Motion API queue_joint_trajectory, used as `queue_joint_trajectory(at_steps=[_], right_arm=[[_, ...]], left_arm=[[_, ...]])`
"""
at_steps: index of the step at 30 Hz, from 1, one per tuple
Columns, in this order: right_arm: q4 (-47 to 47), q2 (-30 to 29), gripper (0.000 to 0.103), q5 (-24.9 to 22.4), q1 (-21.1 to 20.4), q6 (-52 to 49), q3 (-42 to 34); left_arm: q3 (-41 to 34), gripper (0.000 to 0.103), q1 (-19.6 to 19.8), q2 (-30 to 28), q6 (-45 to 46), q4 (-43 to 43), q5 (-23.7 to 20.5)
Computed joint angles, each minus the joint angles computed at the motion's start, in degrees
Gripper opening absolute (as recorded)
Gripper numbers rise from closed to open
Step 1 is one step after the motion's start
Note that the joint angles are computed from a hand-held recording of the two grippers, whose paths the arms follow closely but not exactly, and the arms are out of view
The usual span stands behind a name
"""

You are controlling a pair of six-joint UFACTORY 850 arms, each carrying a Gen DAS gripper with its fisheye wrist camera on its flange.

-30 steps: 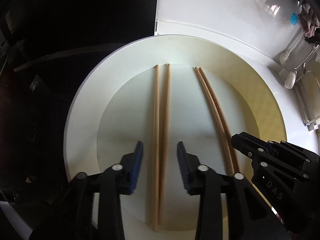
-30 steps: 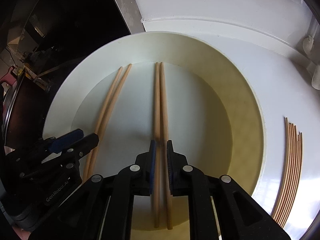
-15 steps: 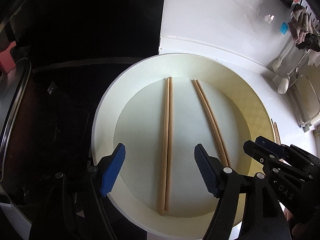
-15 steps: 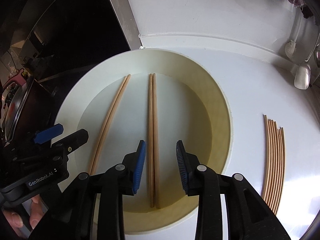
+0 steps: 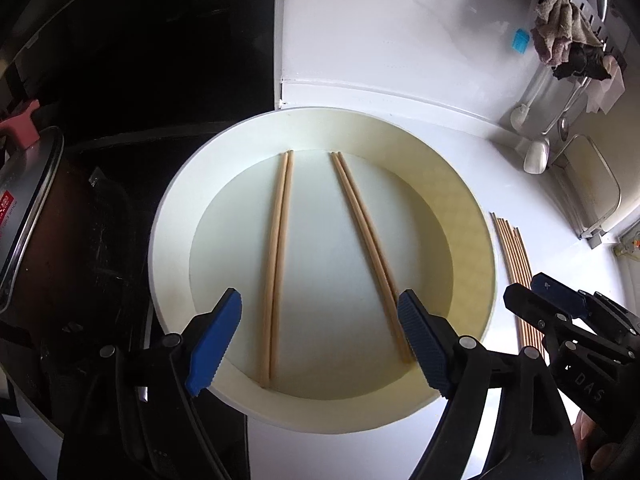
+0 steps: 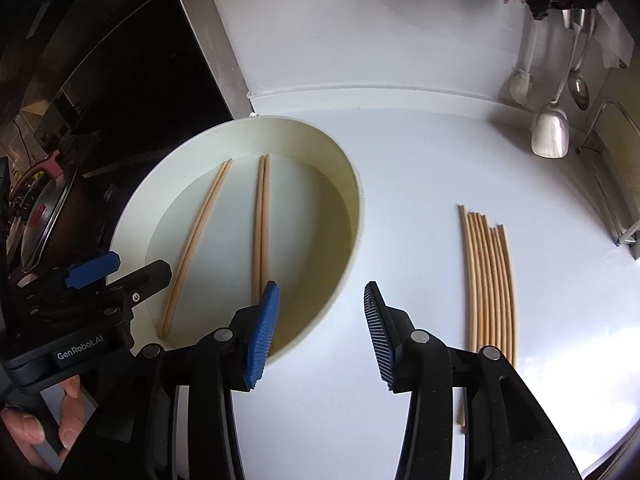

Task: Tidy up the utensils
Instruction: 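Move both open tools back to the chopstick bundle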

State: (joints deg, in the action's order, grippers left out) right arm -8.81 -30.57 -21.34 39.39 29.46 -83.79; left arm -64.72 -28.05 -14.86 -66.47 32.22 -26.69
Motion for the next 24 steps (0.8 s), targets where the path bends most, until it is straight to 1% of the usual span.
queue_joint_trajectory(at_steps=[6, 10, 12, 15, 18, 20, 24], right_arm=[[-2.13, 6.76, 0.045, 3.23, -3.37, 0.17, 9.33], [1.22, 11.29, 0.045, 5.02, -7.15, -4.38, 15.59], [-0.19, 13.39, 0.048, 6.31, -9.07, -4.28, 18.66], [-0.12, 15.53, 0.049, 8.41, -11.95, -7.07, 22.57], [6.96, 16.07, 0.049, 10.71, -14.52, -17.32, 25.29], [15.47, 15.93, 0.049, 11.75, -15.94, -26.86, 26.47], [29.86, 15.26, 0.049, 13.08, -17.49, -40.97, 28.01]], left_arm=[[-4.05, 0.079, -5.21, -2.36, -6.83, 3.94, -3.75], [-7.18, 0.079, -8.89, -4.38, -10.67, 4.21, -6.00], [-9.09, 0.081, -11.07, -5.82, -13.36, 5.91, -7.86], [-11.57, 0.082, -13.86, -8.06, -18.17, 7.89, -9.97], [-13.95, 0.082, -16.10, -10.42, -20.50, 6.74, -12.54], [-14.69, 0.082, -17.30, -11.43, -21.16, 6.15, -13.28], [-16.80, 0.082, -18.93, -13.87, -19.48, 6.03, -15.50]])
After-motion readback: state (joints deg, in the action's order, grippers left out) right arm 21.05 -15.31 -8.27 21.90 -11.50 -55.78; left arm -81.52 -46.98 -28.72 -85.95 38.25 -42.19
